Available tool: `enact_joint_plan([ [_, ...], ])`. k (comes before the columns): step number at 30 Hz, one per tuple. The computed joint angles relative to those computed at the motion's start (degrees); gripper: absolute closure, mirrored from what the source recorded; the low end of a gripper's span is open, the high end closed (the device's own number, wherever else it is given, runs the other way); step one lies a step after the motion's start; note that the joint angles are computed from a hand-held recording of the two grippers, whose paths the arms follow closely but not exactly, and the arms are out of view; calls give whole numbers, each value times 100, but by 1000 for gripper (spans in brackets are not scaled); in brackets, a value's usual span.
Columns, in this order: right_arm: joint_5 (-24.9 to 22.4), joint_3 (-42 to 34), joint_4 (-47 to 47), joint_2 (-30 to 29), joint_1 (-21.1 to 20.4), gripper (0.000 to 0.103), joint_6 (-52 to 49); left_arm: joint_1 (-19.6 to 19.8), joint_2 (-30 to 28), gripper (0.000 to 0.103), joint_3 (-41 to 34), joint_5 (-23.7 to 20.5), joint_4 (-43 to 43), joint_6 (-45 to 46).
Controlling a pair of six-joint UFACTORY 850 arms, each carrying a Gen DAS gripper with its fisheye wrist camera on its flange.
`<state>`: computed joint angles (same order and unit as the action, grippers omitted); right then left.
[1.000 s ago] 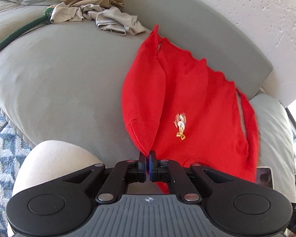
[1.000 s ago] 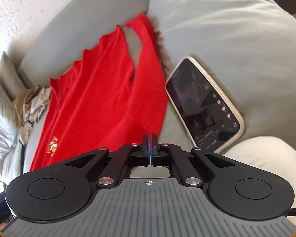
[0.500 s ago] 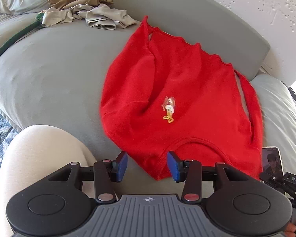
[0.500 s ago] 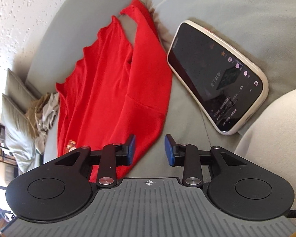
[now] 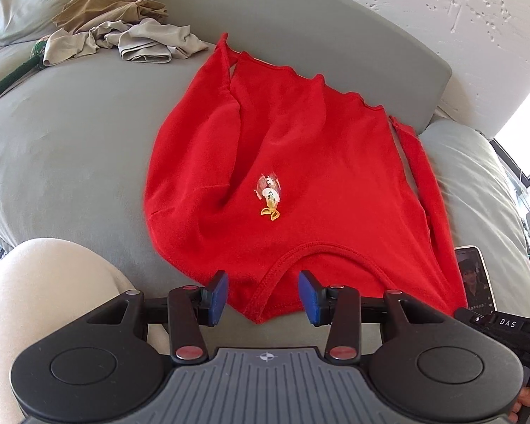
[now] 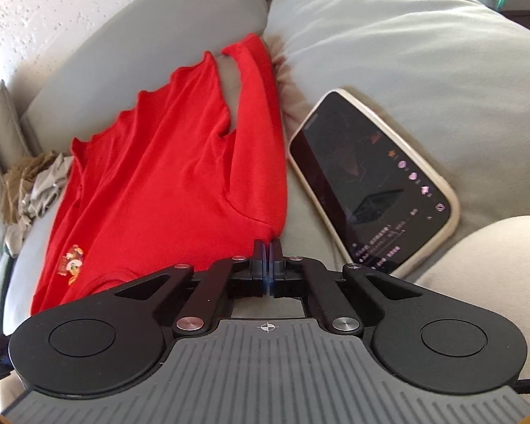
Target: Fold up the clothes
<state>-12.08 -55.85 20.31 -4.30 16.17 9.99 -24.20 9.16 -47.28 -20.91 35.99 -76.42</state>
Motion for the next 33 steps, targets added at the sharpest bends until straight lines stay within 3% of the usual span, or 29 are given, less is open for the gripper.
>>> enact_joint_plan([
  [3, -482, -178, -241, -63, -14, 101, 67, -5, -21, 62, -29, 10, -214, 247],
  [6, -631, -208, 120, -36, -50, 91, -260, -53, 14, 61, -30, 26, -163, 334],
  [8, -653, -221, 89, 53, -63, 65, -320, -71, 2, 61, -72, -16, -103, 347],
  [10, -677, -239, 64, 140, -77, 65, -385, -57, -24, 61, -136, -3, -156, 443],
  [16, -996, -904, 138, 148, -322, 65, -763, 176, -267, 60, -632, 430, -1334, 1870],
  [20, -1268, -1679, 365, -89, -555, 55, -1177, 276, -634, 57, -1244, 439, -1464, 2261],
  [28, -1834, -3461, -380, -1202, -710, 52, -997, 454, -1427, 52, -2307, 604, -2697, 3719],
  [33, -2131, -4508, -384, -1985, -736, 52, -1139, 470, -1890, 46, -2860, 442, -2216, 3448],
])
